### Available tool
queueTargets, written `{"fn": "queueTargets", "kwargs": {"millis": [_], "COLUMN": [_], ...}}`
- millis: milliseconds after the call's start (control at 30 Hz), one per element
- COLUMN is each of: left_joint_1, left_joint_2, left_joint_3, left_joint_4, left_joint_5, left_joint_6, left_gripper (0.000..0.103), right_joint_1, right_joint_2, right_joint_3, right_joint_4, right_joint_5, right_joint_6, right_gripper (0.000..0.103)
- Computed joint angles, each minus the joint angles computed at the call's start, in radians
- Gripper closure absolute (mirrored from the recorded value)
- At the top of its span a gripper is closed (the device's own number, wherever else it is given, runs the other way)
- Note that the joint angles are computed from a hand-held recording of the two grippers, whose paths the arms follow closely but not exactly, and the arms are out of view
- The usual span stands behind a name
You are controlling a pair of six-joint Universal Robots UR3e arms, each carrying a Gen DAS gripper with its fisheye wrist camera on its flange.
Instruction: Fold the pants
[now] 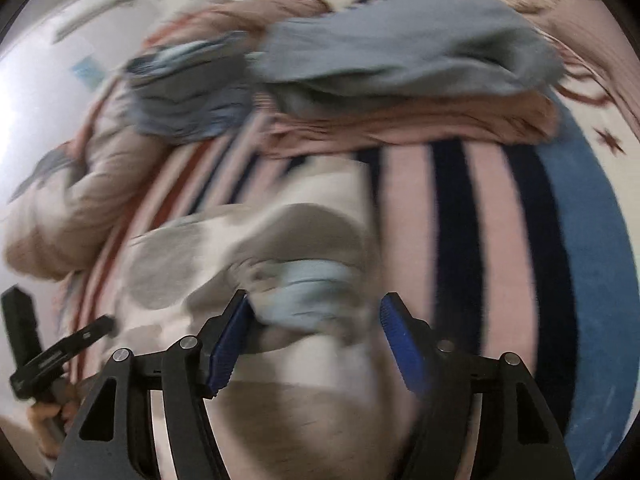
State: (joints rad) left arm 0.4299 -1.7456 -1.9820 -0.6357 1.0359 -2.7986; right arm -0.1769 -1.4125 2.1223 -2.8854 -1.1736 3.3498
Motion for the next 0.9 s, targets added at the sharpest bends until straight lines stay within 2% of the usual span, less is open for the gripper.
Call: {"fn": "queueTargets", "kwargs": {"millis": [67,133,233,333,367,400,533,600,667,733,800,833,867,900], "left_joint_1": [0.005,0.024,0.073,0.114,0.123,0.124,0.093,0.085,0.061,0.023,0.007,-0.008,-0.023,-0.042], "left_joint_2": [-0.002,0.005,0.007,0.013,0.016,0.012,0.013,0.015,0.024,0.029,0.036,0.035,0.031,0.023], "left_joint_3": [0.007,0.018,0.057,0.089,0.095,0.105,0.083,0.062,0.031,0.009,-0.009,-0.011,-0.011,-0.003], "left_joint_4": [-0.014,-0.056,-0.197,-0.374,-0.434,-0.477,-0.516,-0.518,-0.467,-0.392,-0.368,-0.354,-0.335,-0.319], "left_joint_5": [-0.008,-0.036,-0.118,-0.208,-0.228,-0.233,-0.214,-0.232,-0.225,-0.211,-0.218,-0.217,-0.214,-0.211], "left_joint_6": [0.016,0.035,0.1,0.2,0.235,0.26,0.303,0.315,0.294,0.242,0.213,0.193,0.177,0.155], "left_gripper": [0.045,0.044,0.036,0.033,0.033,0.033,0.033,0.033,0.033,0.033,0.035,0.041,0.054,0.059], "right_joint_1": [-0.036,-0.058,-0.125,-0.297,-0.342,-0.347,-0.285,-0.275,-0.254,-0.203,-0.165,-0.172,-0.174,-0.186], "right_joint_2": [0.003,-0.02,-0.109,-0.238,-0.273,-0.28,-0.265,-0.273,-0.263,-0.253,-0.233,-0.242,-0.248,-0.253], "right_joint_3": [0.042,0.062,0.128,0.268,0.308,0.322,0.332,0.327,0.323,0.326,0.34,0.362,0.37,0.377], "right_joint_4": [-0.049,-0.036,0.027,0.174,0.249,0.272,0.219,0.253,0.27,0.181,0.083,0.069,0.054,0.055], "right_joint_5": [-0.007,-0.002,0.095,0.4,0.48,0.5,0.432,0.447,0.458,0.393,0.352,0.353,0.349,0.36], "right_joint_6": [-0.025,-0.059,-0.099,-0.267,-0.344,-0.371,-0.41,-0.433,-0.447,-0.404,-0.346,-0.344,-0.322,-0.322], "right_gripper": [0.041,0.041,0.037,0.037,0.036,0.035,0.034,0.034,0.036,0.044,0.051,0.059,0.063,0.07]}}
